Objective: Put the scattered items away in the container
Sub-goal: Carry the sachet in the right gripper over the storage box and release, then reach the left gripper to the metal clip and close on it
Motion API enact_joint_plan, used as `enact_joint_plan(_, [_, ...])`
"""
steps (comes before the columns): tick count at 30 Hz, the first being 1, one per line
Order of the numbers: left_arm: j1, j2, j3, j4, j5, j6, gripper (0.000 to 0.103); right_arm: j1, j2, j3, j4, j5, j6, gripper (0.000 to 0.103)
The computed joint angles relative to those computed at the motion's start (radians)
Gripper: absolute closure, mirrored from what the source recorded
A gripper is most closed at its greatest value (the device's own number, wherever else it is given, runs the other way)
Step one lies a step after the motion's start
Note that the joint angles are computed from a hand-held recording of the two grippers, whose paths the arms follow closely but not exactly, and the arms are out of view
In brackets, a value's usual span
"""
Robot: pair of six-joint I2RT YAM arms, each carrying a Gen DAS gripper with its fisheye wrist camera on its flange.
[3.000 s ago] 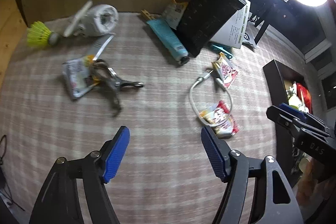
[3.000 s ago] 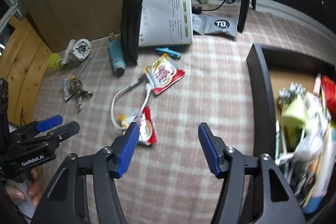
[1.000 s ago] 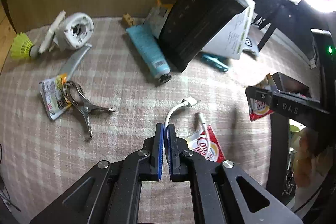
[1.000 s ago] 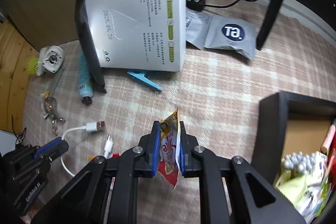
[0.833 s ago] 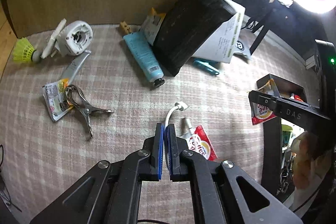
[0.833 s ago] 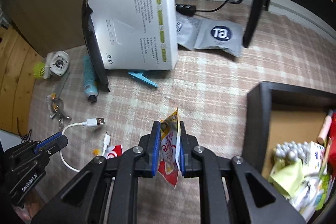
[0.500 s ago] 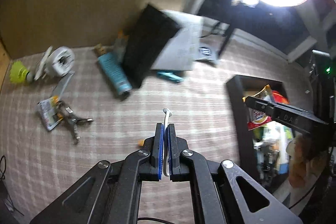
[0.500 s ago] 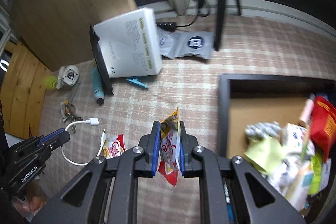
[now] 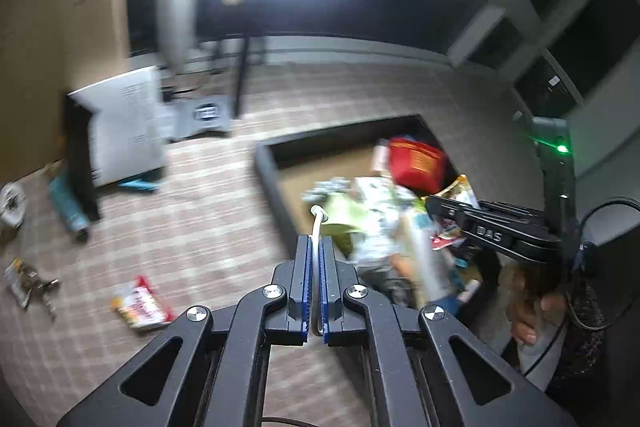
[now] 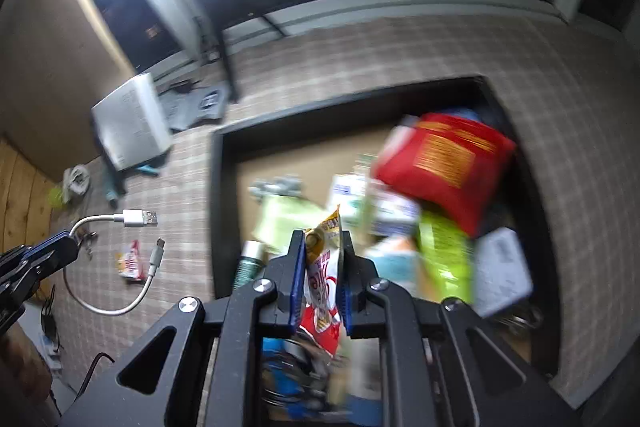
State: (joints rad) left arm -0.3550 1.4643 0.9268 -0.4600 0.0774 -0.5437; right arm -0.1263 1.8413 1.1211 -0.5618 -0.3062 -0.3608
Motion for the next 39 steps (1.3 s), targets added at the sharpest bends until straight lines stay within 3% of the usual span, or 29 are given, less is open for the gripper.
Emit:
enact_joint_plan(10, [-0.201, 0.201, 0.234, -0.017, 0.006, -0.031, 0.1, -0.172, 0.053, 0.095, -0.054, 0.01, -0.062, 0.088])
enact_joint_plan(12, [-0.218, 0.237, 0.276, -0.039, -0.004, -0.028, 0.095, -0.176, 0.056, 0.097, -0.053, 0.009, -0.074, 0.086])
enact_joint_plan(13, [-0.223, 0.247, 0.289, -0.048, -0.019, -0.034, 0.09, -0.175, 0.055, 0.096, -0.051, 0.014, -0.072, 0.084])
enact_joint_plan(15, [-0.22, 0.249, 0.288, -0.045, -0.023, -0.035, 0.074, -0.174, 0.054, 0.095, -0.045, 0.023, -0.066, 0.062])
enact_joint_plan(16, [-0.214, 0.245, 0.279, -0.042, -0.026, -0.034, 0.074, -0.174, 0.048, 0.089, -0.036, 0.022, -0.062, 0.057])
enact_joint_plan(21, [-0.171, 0.195, 0.206, -0.039, -0.054, -0.02, 0.074, -0.158, 0.028, 0.073, -0.023, 0.011, -0.058, 0.054])
enact_joint_plan(31, [0.113, -0.037, -0.156, -0.016, -0.074, 0.065, 0.074, 0.018, -0.071, -0.064, 0.004, -0.034, -0.059, 0.054])
enact_joint_plan(36, [0.351, -0.15, -0.325, -0.006, -0.08, 0.129, 0.074, 0.201, -0.108, -0.145, 0.048, -0.015, -0.016, 0.054])
enact_joint_plan(39, [0.566, -0.189, -0.393, 0.001, -0.042, 0.209, 0.073, 0.329, -0.098, -0.172, 0.084, 0.009, 0.025, 0.054])
